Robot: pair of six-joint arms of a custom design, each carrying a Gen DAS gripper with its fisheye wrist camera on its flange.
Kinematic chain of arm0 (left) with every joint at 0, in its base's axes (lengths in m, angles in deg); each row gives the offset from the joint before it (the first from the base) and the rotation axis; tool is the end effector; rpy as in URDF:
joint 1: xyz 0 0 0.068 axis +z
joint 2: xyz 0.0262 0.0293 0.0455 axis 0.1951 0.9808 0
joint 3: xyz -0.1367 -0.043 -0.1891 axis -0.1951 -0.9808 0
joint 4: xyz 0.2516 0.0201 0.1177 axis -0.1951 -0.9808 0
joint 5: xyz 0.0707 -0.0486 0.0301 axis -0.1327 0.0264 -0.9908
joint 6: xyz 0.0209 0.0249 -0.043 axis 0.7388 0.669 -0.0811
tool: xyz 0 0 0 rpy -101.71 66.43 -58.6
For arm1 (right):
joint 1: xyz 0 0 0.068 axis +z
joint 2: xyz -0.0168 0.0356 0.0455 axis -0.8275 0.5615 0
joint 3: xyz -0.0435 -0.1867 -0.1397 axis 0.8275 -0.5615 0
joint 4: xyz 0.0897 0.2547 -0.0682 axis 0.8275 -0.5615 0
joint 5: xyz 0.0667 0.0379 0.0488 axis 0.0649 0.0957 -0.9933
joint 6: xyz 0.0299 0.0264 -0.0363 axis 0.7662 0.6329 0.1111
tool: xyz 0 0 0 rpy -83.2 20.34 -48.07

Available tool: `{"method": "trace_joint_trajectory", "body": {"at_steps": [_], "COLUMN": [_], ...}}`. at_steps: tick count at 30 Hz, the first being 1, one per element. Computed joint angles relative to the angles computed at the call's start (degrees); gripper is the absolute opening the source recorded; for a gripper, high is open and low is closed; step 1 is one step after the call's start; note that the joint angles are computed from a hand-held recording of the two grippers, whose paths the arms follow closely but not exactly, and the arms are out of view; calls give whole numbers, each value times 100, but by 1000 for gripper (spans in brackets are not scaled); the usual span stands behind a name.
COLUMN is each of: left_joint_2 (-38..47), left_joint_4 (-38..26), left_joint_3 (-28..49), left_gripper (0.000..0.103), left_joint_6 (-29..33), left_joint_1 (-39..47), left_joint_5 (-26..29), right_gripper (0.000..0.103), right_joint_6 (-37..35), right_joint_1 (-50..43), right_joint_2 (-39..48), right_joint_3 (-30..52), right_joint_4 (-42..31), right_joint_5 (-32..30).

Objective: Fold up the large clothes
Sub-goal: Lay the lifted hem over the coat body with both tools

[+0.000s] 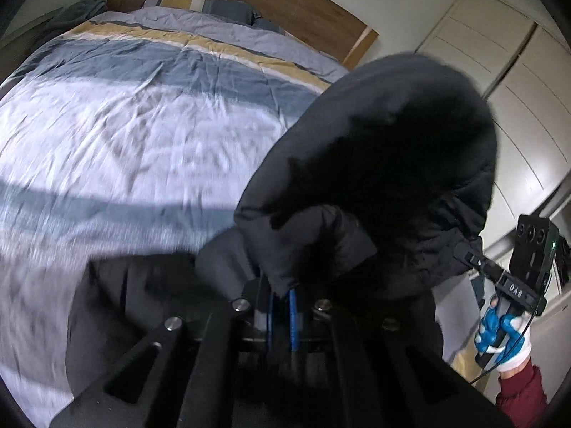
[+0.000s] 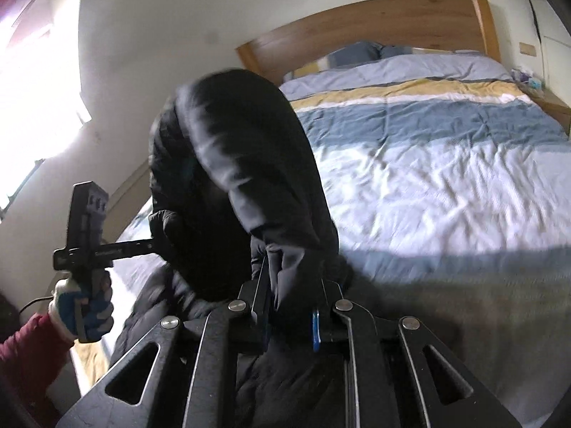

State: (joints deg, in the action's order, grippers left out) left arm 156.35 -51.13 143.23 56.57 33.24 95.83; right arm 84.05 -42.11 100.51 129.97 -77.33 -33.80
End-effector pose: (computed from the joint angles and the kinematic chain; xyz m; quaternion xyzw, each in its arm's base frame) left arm 0.3367 0.1099 0.3013 0.0986 0.9165 -0.2662 0.2818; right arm 0.2475 0.0715 0.3128 -0.0716 0.8994 0.2290 0.3654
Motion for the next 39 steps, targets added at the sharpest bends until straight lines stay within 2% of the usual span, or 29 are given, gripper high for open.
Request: {"method": "trace_joint_trajectory", "body": {"at_steps": [6,11,14,20,24,28,33,34,38,39], "left_joint_2": [-981,-1051,-1017,-782,-452,-549,-659,-697,-947,-999], "left_joint_4": [-96,8,89,377,682,1113,1137,1148,1095,1039], "left_joint_3": [-1826,-2384,-2430,-2095,-1844,-2329,-2523,-2530,-2607,-2623], "left_gripper": [5,5,5,5,6,6,6,9,12,12], "left_joint_6": [1062,1210,1142,673,316,250,350,343,397,431], "left_joint_1": [763,999,938,493,115,-4,138,124,105,133], "left_joint_5": [60,6,-47,-270,-545,-833,-807,-867,-1052,-1095], "right_gripper": [17,18,18,18,18,19,19,20,28,33], "right_joint_6": [448,656,658,431,158,193,221,264,317,330], "right_joint_1": [528,674,653,678,408,134,252,269,470,540], "right_joint_2": [-1626,-2206,-2175,-1263,-790,-954,-1103,-1163,-1182,-1219], "right_joint_3": [-1518,-2416,-2721,-2356,-2147,-2375,-2671,-2675,-2507,-2476], "right_joint_4": [-126,-232,-136,229,469,689,707,666,416,325], "right_joint_5": [289,547,654,1060,1016,767,735,743,1007,1075]}}
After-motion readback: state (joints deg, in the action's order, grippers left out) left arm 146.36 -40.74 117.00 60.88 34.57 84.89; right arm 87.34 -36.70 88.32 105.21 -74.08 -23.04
